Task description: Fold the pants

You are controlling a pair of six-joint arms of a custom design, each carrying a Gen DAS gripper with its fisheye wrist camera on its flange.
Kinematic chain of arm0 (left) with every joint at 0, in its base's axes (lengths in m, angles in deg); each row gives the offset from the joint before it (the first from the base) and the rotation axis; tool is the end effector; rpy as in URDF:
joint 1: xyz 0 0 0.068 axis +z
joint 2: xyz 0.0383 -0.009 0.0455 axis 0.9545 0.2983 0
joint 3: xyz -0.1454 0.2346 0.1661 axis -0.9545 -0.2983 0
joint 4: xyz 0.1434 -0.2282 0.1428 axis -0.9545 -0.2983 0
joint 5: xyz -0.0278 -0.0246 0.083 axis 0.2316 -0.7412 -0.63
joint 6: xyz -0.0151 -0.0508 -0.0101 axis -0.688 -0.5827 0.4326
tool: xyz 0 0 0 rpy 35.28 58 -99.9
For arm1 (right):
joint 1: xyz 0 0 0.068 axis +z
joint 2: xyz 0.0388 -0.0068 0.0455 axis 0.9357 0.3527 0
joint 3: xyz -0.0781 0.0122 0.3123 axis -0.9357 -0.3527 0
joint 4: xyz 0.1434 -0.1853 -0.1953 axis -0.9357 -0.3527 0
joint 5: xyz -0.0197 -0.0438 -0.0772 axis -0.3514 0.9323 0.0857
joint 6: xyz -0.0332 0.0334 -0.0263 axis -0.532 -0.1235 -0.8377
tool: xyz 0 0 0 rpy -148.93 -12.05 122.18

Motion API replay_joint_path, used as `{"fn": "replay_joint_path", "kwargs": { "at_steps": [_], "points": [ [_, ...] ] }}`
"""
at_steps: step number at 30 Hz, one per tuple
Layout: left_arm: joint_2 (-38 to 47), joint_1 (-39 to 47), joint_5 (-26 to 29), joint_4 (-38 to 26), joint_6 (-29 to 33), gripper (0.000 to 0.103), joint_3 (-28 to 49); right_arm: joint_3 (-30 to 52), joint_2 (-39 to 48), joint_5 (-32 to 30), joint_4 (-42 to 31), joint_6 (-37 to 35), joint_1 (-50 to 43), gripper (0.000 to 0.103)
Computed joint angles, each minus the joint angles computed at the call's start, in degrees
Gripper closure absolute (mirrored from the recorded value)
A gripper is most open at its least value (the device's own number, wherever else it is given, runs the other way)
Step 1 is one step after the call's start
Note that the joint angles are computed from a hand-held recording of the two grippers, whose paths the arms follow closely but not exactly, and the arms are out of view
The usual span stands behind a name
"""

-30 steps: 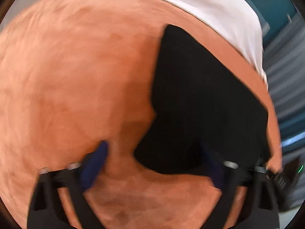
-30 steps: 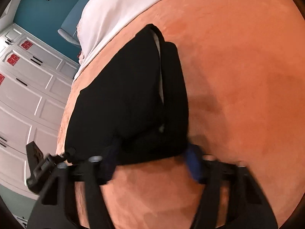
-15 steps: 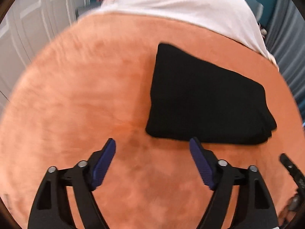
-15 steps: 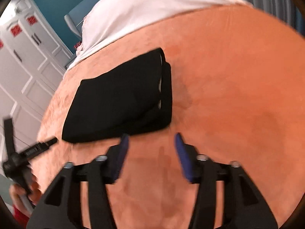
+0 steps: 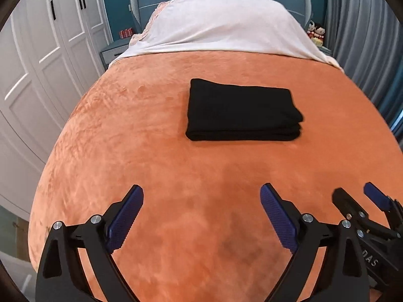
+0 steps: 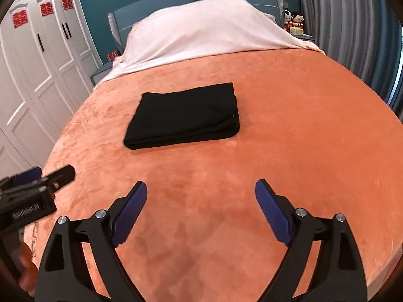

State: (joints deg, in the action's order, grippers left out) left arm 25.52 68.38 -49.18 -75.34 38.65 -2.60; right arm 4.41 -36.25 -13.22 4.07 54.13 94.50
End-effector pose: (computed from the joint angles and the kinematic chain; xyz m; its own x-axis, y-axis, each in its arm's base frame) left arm 0.2131 -0.0202 0.2949 -0.7388 0.2760 -0.6148 0.3194 0.9467 0.0412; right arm 0.1589 0.0615 0.2575 -0.6619 0.3679 -0.6531 0.2967 0.9287 0.2224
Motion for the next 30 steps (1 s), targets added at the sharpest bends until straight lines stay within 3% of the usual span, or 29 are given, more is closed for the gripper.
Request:
{"fn": "replay_joint_path", "kwargs": {
  "at_steps": [8,15,20,30],
  "points": [
    [-11.4,-0.7,-0.9,-6.7,2.8,0.011,-1.5,3.3,-6.7,6.5,-11.0,7.7,8.7,0.017],
    [-15.6,0.9,3.0,-11.8,4.2,0.011,-0.2,5.3,-7.8,12.7,-18.0,15.1,17.0,0.017],
    [-17.7,-1.9,-1.6,-13.1,3.1,0.011,0.1,6.3,-7.6,16.0,-21.4,19.2,21.5,0.017],
    [-19.9,-0.3,-2.0,-13.9,1.2,0.011,0.0,6.9,-7.6,17.6,-23.4,21.8,24.2,0.017]
  ]
}}
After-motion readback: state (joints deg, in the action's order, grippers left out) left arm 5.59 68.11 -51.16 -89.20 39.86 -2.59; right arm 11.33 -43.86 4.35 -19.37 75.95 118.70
